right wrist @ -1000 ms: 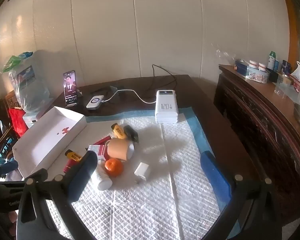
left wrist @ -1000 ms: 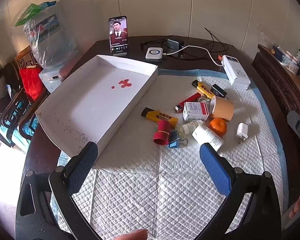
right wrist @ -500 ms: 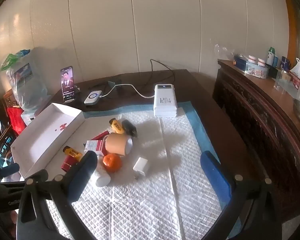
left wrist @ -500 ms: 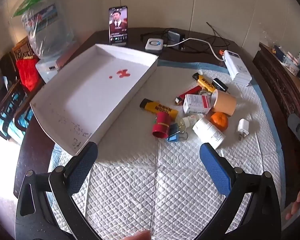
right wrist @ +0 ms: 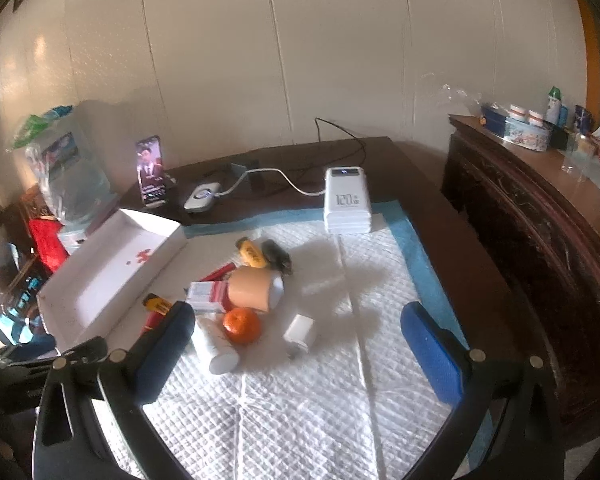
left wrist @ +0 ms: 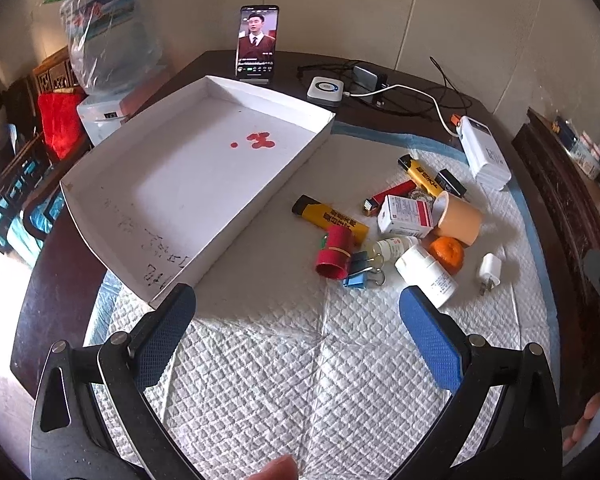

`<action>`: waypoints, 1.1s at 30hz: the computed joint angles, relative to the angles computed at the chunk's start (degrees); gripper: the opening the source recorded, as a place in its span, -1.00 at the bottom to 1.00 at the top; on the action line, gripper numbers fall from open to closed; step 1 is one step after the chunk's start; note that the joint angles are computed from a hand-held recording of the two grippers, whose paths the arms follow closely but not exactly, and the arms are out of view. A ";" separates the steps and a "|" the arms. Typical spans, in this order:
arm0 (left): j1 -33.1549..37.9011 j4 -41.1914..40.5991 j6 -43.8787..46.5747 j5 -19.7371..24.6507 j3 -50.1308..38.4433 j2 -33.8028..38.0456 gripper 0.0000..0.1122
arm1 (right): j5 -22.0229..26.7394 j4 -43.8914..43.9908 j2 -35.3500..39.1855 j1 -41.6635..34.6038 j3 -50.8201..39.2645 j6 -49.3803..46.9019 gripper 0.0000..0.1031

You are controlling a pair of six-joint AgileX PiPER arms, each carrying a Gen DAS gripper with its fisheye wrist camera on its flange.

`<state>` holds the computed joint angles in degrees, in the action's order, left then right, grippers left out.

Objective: Organize rigid objects
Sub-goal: 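Move both tools over the cluttered pad toward the objects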

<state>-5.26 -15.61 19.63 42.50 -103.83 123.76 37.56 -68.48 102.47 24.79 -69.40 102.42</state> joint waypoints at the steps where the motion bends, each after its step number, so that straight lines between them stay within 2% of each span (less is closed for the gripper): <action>1: 0.13 -0.34 0.17 -0.16 0.00 0.05 0.83 | -1.10 -1.83 -0.65 -0.16 1.01 1.81 0.99; 4: 0.83 -2.48 1.64 -1.78 0.78 -0.16 0.83 | -6.00 -6.09 -1.48 -2.04 2.15 5.92 0.99; 6: 1.17 -3.19 1.98 -1.26 0.12 0.20 0.83 | -8.76 -9.74 -1.96 -2.85 3.28 9.38 0.99; 9: 1.65 -3.60 1.39 1.85 -3.24 2.10 0.83 | -8.28 -13.58 -2.03 -2.22 3.84 12.95 0.99; 12: 1.22 0.80 -2.34 3.79 -6.11 3.85 0.83 | -5.91 -9.31 -1.09 -1.28 1.97 7.58 0.99; 16: 0.17 5.95 -4.43 -0.98 -2.52 2.37 0.83 | -3.40 -2.51 -0.05 -1.58 -0.08 0.11 0.99; 24: 1.31 -3.65 5.87 -10.37 5.11 -1.90 0.83 | -3.10 -3.58 -0.81 -1.66 0.97 1.59 0.99; 33: 1.37 -4.61 7.33 -9.96 4.84 -2.06 0.83 | -2.12 -2.69 -0.62 -1.24 0.30 -0.39 0.99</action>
